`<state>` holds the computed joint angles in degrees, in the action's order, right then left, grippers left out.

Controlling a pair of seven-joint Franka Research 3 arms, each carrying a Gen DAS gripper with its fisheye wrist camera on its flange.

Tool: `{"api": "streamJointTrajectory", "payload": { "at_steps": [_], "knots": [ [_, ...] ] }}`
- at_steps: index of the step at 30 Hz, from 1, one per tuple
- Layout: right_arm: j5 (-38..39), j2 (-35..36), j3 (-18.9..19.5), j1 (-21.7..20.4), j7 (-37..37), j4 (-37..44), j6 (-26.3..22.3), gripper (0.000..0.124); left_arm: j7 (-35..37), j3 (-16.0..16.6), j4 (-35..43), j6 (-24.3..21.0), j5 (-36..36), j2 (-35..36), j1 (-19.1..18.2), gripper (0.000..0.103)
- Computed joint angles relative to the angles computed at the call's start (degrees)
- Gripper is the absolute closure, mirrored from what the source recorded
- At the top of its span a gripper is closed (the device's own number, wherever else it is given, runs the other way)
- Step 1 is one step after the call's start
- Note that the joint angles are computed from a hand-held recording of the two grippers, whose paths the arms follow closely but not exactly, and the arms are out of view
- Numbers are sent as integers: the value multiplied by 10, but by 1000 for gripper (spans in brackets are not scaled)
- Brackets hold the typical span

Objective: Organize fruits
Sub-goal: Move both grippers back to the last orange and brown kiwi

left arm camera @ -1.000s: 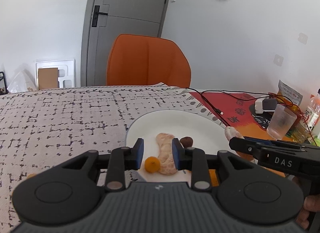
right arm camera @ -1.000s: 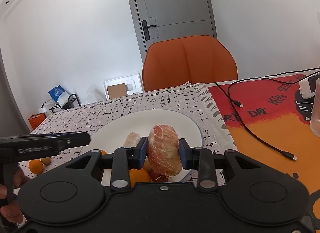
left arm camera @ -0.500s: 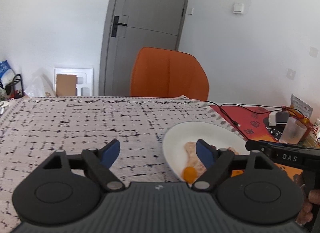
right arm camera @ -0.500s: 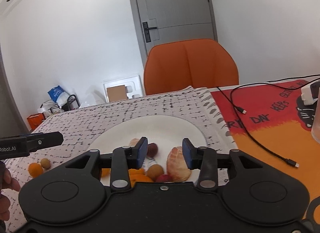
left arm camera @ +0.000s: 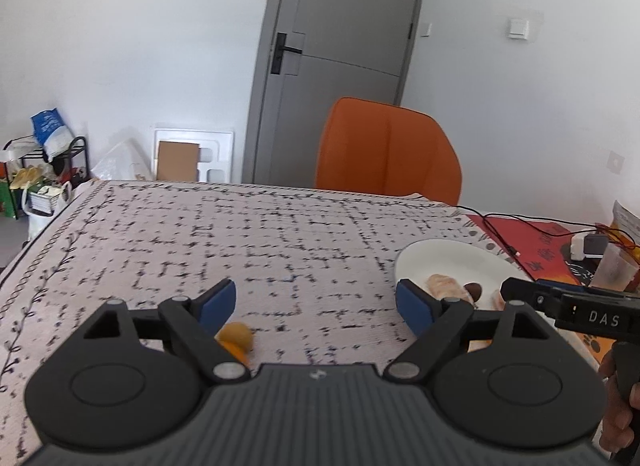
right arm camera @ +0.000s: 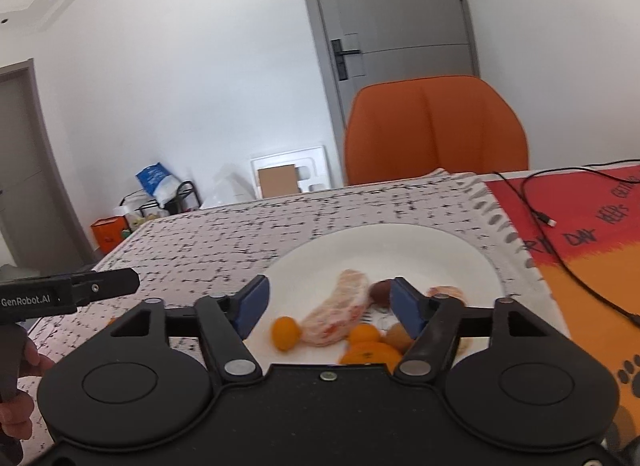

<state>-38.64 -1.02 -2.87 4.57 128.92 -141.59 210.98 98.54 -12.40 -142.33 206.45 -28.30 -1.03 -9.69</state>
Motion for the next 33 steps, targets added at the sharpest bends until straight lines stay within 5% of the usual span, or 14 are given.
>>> {"api": "streamJointTrajectory", "payload": {
  "at_steps": [8,23,33],
  "knots": [
    [-9,9,11,8,-6,6,26,21,57,-16,-27,12,-73,-20,10,17],
    [-113,20,22,3,69,31,20,21,25,-14,-45,8,-79,-17,24,18],
    [-179,41,29,-5,131,64,25,21,-55,8,-47,-6,5,-7,30,27]
  ]
}}
